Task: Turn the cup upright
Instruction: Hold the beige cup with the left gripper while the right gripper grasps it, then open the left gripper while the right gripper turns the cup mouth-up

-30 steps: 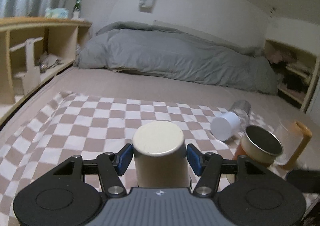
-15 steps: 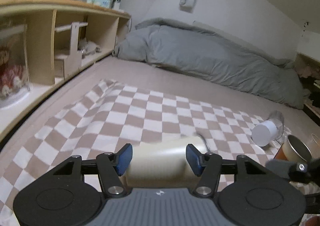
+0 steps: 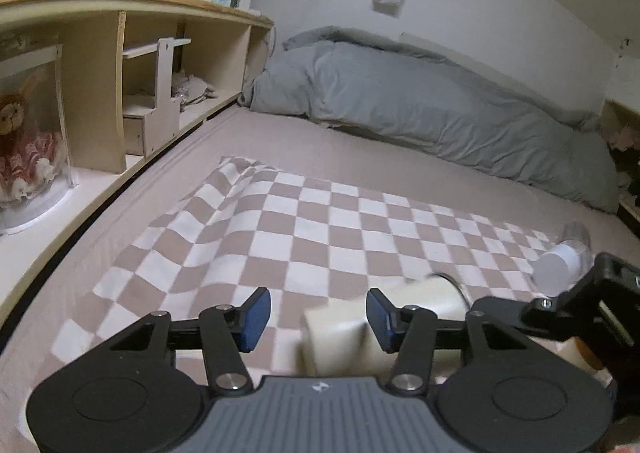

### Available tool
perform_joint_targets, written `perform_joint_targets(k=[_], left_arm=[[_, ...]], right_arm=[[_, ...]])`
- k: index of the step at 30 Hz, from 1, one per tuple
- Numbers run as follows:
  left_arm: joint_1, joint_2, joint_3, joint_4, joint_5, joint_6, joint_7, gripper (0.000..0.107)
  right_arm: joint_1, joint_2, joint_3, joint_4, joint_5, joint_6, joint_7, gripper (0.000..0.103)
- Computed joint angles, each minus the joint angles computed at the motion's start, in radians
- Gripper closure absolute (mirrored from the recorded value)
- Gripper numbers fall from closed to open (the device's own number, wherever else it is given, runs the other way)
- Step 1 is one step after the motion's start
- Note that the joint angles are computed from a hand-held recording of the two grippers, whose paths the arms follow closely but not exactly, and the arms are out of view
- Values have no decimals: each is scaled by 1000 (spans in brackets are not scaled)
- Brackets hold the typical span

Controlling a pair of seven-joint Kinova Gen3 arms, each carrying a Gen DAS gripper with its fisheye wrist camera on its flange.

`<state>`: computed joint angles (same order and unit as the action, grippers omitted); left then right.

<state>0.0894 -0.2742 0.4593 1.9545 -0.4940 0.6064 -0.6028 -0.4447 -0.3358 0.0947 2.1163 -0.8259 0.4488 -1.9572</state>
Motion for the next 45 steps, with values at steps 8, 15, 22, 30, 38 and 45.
perform_joint_targets(k=[8, 15, 22, 30, 38, 45], left_arm=[[-8, 105, 35, -50, -149, 95, 24, 54], [121, 99, -103, -31, -66, 76, -116, 54], [137, 83, -98, -2, -22, 47, -149, 55], [149, 84, -92, -10, -11, 49, -123, 53], [124, 59, -25, 24, -87, -25, 100, 49], [-43, 39, 200, 68, -213, -39, 385, 40]], right_arm=[[43, 79, -112, -33, 40, -61, -178, 22], [-4, 117, -88, -12, 46, -131, -211, 26], [79, 156, -137, -92, 141, -53, -116, 31], [89, 183, -85, -146, 58, 54, 203, 32], [421, 34, -456, -42, 256, -211, 401, 32], [598, -70, -612, 101, 541, -375, 374, 32]])
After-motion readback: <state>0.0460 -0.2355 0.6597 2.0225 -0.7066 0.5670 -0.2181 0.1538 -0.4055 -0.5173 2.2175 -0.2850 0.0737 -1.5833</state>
